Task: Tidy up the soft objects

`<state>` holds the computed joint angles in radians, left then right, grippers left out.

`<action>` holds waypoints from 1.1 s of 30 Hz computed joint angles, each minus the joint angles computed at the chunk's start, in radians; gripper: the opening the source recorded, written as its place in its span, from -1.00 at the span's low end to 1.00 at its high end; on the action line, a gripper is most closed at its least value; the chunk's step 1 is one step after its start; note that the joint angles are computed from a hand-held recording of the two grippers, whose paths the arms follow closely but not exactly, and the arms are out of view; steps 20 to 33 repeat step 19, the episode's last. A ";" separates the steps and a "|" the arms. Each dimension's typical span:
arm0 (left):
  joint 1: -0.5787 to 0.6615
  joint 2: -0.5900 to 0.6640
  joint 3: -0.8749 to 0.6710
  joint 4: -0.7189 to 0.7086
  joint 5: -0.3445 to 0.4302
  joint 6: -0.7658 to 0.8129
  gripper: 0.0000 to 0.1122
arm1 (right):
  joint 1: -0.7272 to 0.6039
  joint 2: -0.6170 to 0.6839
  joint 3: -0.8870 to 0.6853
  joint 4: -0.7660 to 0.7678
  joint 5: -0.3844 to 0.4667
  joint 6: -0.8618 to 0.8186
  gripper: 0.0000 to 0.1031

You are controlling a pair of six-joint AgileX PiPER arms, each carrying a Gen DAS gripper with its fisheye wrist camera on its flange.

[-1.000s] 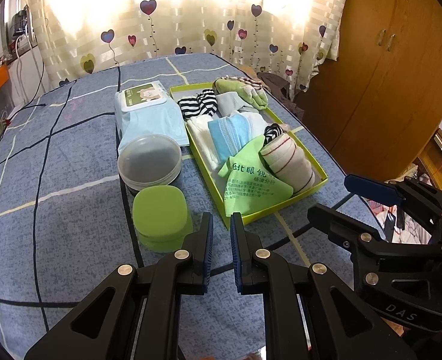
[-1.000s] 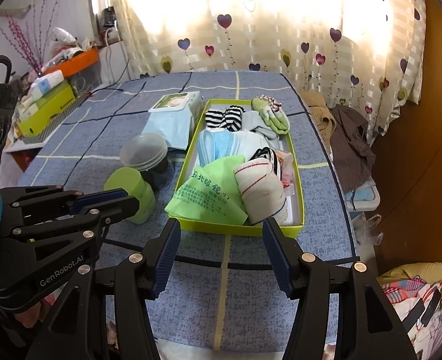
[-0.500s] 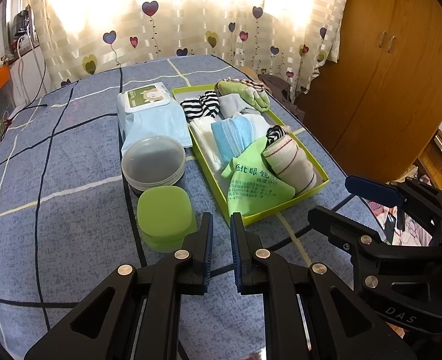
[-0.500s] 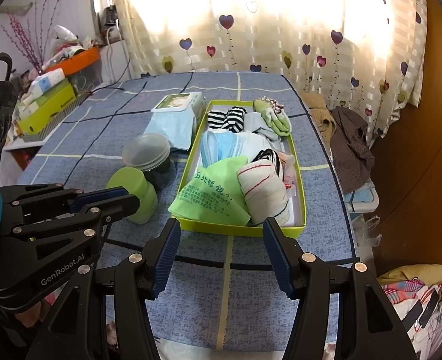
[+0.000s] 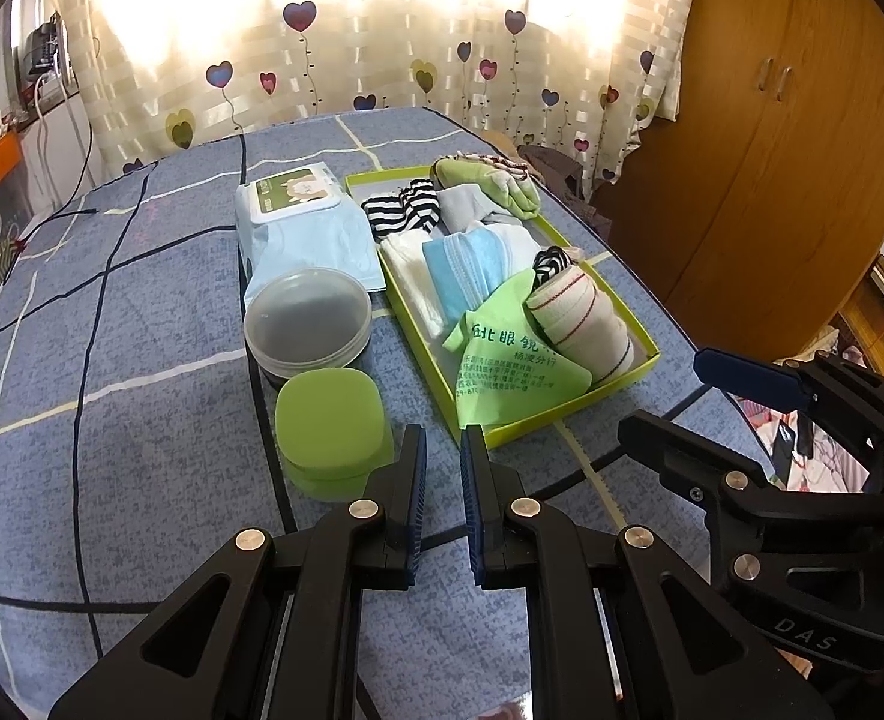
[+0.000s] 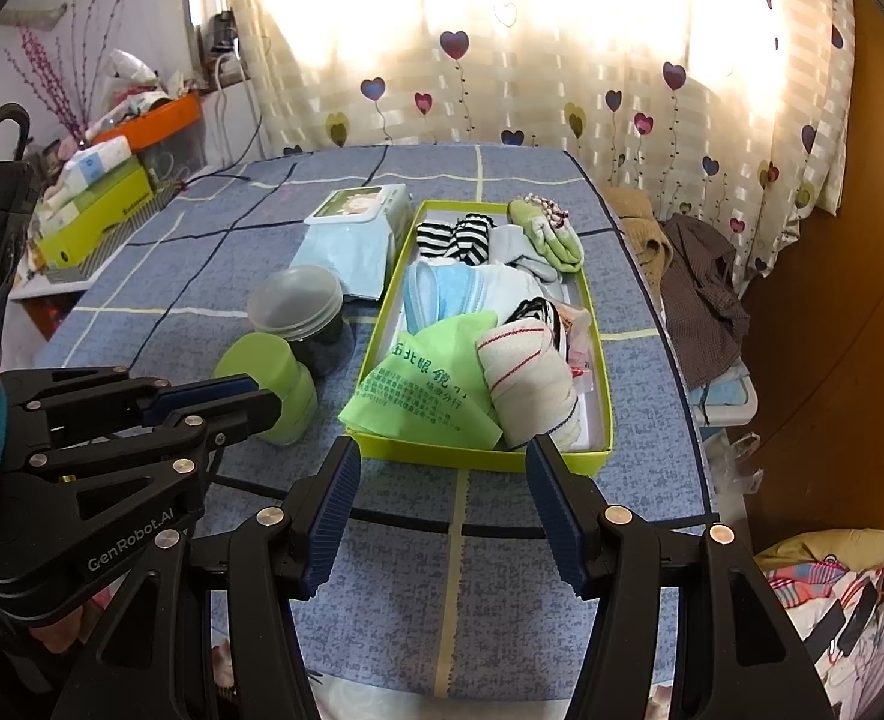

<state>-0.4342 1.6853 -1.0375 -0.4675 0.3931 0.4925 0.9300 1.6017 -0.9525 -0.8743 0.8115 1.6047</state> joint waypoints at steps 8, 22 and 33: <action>-0.003 -0.006 0.004 0.008 -0.006 -0.005 -0.78 | 0.007 0.007 -0.012 0.002 0.008 -0.002 0.12; 0.004 -0.010 0.002 -0.039 -0.005 0.047 -0.78 | 0.012 0.010 -0.022 0.003 0.015 -0.005 0.13; 0.004 -0.010 0.002 -0.039 -0.005 0.047 -0.78 | 0.012 0.010 -0.022 0.003 0.015 -0.005 0.13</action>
